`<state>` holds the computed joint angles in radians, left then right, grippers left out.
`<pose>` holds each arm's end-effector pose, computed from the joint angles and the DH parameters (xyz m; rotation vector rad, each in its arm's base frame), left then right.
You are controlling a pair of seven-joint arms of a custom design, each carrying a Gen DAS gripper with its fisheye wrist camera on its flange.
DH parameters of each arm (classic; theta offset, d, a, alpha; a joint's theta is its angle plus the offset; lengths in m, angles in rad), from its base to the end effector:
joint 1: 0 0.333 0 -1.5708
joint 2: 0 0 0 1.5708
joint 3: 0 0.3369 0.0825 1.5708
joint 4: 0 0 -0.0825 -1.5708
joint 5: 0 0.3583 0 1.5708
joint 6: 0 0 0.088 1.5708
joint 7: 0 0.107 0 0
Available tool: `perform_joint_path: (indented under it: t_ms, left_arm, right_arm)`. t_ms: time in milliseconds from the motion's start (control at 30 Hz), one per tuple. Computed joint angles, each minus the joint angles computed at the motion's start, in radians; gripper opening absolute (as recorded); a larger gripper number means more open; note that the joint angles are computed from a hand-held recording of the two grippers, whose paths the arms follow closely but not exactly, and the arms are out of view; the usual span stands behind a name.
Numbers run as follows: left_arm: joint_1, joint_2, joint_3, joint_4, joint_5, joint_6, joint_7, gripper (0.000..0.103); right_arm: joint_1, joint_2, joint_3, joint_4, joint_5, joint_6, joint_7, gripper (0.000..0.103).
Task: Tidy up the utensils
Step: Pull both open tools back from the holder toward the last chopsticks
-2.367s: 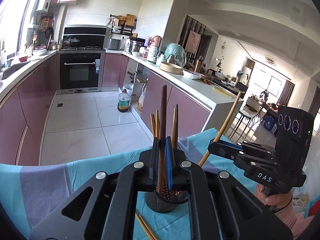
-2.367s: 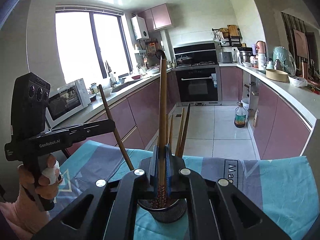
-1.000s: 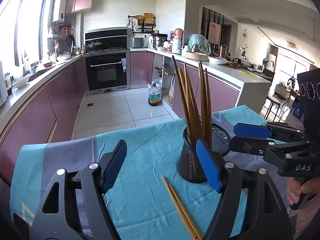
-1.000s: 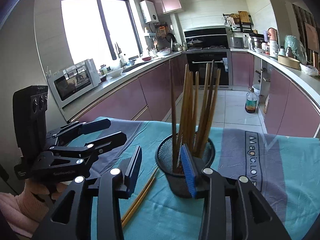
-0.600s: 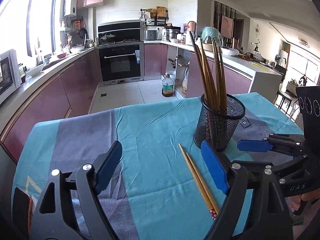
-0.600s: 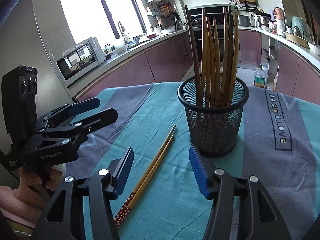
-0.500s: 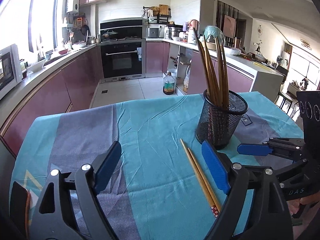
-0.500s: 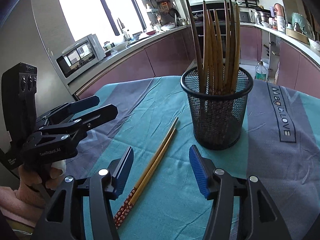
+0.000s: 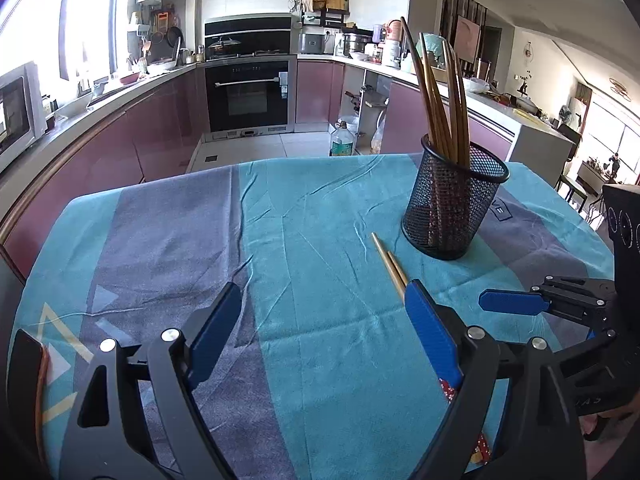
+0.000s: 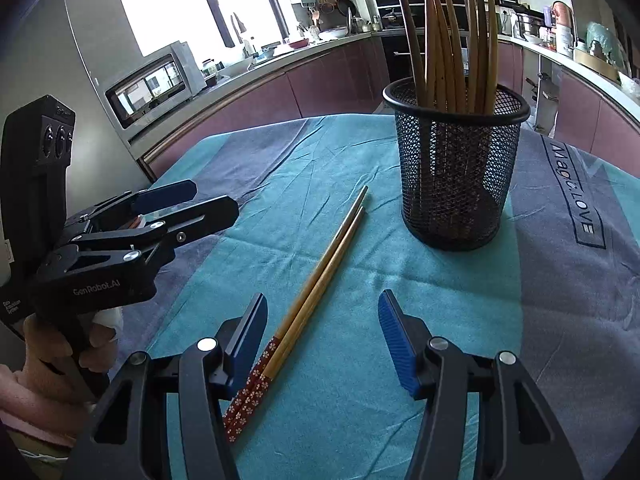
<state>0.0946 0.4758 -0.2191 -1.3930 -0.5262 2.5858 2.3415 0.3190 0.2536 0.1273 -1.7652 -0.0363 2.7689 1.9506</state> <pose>0.7276 -0.0427 0.5483 -1.3176 2.1824 -1.0450 0.5986 0.2779 0.5405 -1.7752 1.6411 -0.3432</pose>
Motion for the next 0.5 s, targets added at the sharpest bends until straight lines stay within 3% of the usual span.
perform_joint_path:
  t_ms: [500]
  left_arm:
    - [-0.049, 0.020, 0.018, -0.002, 0.102, -0.098, 0.017, 0.083]
  right_arm:
    - [-0.015, -0.062, -0.025, -0.096, -0.031, 0.045, 0.093, 0.055]
